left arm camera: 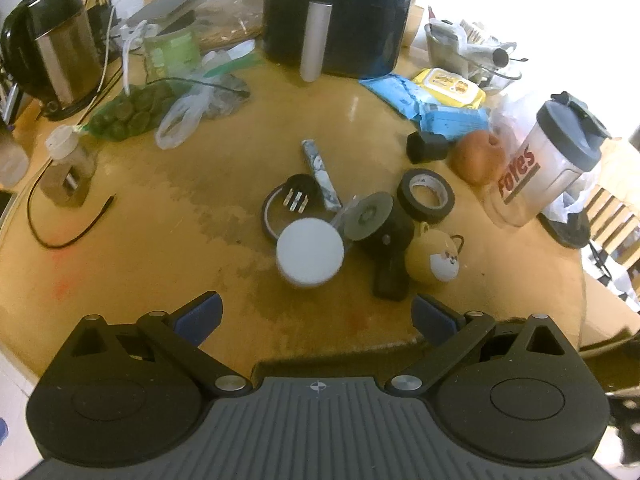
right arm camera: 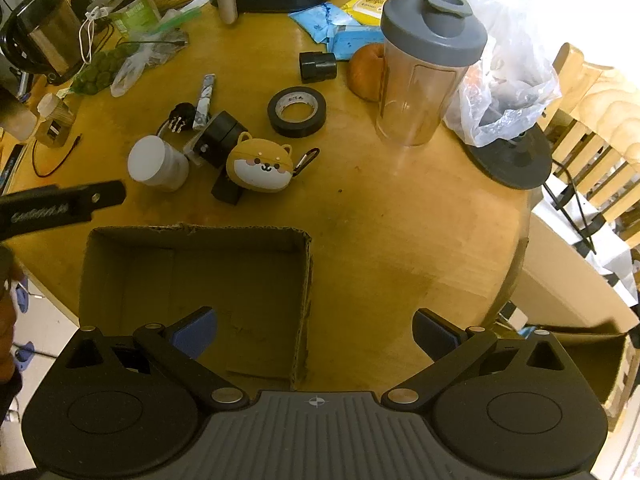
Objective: Organize rigid objects
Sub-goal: 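Close the left gripper around the white-lidded jar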
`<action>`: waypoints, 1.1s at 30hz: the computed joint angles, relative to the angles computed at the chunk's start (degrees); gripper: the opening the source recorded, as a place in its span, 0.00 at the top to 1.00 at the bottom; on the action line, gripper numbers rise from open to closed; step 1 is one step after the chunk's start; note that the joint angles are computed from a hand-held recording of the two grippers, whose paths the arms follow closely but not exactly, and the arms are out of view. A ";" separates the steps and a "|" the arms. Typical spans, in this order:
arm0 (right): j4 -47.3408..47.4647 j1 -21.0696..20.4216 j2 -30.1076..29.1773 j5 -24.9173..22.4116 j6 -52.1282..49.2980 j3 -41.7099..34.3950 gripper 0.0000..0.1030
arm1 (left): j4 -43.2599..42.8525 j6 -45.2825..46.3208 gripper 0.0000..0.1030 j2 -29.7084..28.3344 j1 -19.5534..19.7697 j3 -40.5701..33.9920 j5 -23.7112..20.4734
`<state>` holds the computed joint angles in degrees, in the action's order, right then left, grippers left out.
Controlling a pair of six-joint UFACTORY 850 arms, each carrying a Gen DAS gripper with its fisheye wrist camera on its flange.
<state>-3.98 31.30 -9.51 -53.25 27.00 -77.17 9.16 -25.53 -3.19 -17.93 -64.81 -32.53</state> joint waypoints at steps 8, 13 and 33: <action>1.79 -1.22 1.58 1.67 -1.04 1.70 0.00 | 2.73 -0.40 0.00 -5.40 0.17 -2.90 1.43; 2.22 -1.93 2.19 2.15 -0.43 2.34 0.00 | 2.49 1.35 0.17 -8.71 0.82 -4.64 1.89; 4.94 -2.92 2.97 5.15 0.25 3.74 0.00 | -2.25 6.49 0.49 -9.03 2.31 -4.04 3.59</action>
